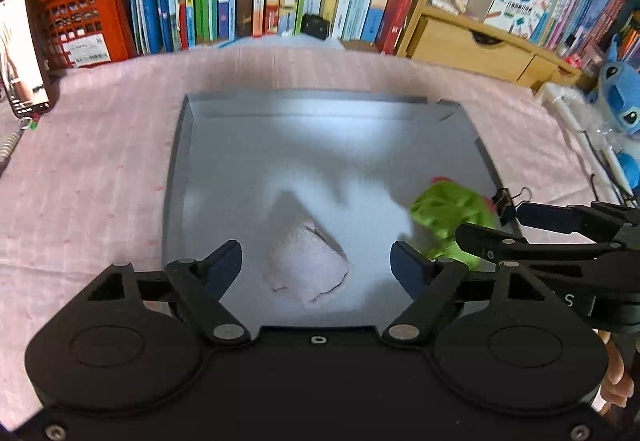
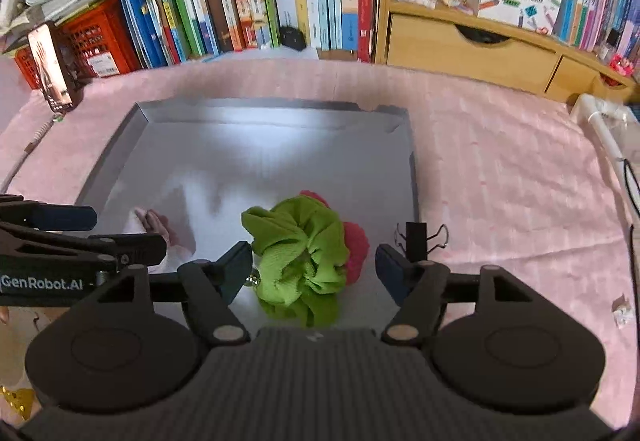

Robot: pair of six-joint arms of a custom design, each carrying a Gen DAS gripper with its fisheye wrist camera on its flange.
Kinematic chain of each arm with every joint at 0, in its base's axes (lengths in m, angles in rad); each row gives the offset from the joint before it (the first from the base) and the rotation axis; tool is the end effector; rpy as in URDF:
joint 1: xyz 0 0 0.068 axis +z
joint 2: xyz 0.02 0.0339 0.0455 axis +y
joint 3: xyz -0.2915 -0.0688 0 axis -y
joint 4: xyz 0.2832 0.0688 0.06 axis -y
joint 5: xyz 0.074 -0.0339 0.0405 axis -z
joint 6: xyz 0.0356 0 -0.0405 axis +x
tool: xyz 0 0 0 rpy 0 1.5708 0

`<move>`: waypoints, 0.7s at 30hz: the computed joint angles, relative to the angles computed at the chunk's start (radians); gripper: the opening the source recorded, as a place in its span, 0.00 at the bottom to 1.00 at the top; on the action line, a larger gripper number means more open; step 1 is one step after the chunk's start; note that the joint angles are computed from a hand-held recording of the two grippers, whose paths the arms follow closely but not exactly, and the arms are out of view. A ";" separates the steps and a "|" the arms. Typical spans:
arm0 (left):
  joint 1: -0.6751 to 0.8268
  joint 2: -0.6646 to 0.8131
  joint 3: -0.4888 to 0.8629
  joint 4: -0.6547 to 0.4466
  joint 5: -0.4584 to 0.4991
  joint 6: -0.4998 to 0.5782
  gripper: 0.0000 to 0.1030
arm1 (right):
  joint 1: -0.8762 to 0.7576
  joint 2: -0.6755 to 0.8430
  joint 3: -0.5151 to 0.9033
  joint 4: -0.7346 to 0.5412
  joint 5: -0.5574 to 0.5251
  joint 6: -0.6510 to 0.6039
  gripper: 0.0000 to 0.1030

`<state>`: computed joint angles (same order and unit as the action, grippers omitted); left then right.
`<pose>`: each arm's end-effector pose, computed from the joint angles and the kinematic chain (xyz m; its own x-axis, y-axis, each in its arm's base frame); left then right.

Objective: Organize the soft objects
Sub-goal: 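Open both tools to drop the cloth and scrunchie into the tray, then move both tools back toward the remaining soft objects beside the cups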

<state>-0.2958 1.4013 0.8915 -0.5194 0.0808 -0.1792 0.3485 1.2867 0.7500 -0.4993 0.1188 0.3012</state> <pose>0.2897 -0.0913 0.2212 -0.8654 0.0780 -0.4949 0.1790 0.9708 -0.1599 0.2534 0.0876 0.2060 -0.8560 0.0024 -0.5170 -0.0297 0.9981 0.0538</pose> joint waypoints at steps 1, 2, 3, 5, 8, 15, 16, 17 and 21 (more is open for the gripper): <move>0.001 -0.023 -0.008 -0.003 0.001 0.000 0.79 | 0.005 -0.019 -0.004 -0.004 0.006 0.000 0.78; 0.004 -0.041 -0.015 -0.004 0.003 0.004 0.79 | 0.011 -0.039 -0.008 -0.009 0.012 0.000 0.78; 0.004 -0.066 -0.024 -0.008 0.003 0.005 0.80 | 0.020 -0.061 -0.013 -0.015 0.019 0.002 0.79; 0.003 -0.114 -0.043 -0.016 0.005 0.012 0.81 | 0.044 -0.106 -0.023 -0.028 0.048 0.006 0.80; 0.000 -0.197 -0.075 -0.028 0.007 0.028 0.82 | 0.085 -0.180 -0.042 -0.045 0.090 0.002 0.82; -0.014 -0.385 -0.150 -0.068 0.014 0.045 0.84 | 0.183 -0.337 -0.089 -0.084 0.162 0.033 0.84; -0.018 -0.414 -0.164 -0.071 0.013 0.047 0.85 | 0.202 -0.362 -0.098 -0.090 0.177 0.036 0.85; -0.022 -0.444 -0.178 -0.076 0.010 0.048 0.85 | 0.226 -0.382 -0.104 -0.097 0.195 0.045 0.85; -0.041 -0.575 -0.234 -0.102 -0.006 0.047 0.86 | 0.344 -0.463 -0.132 -0.128 0.300 0.083 0.85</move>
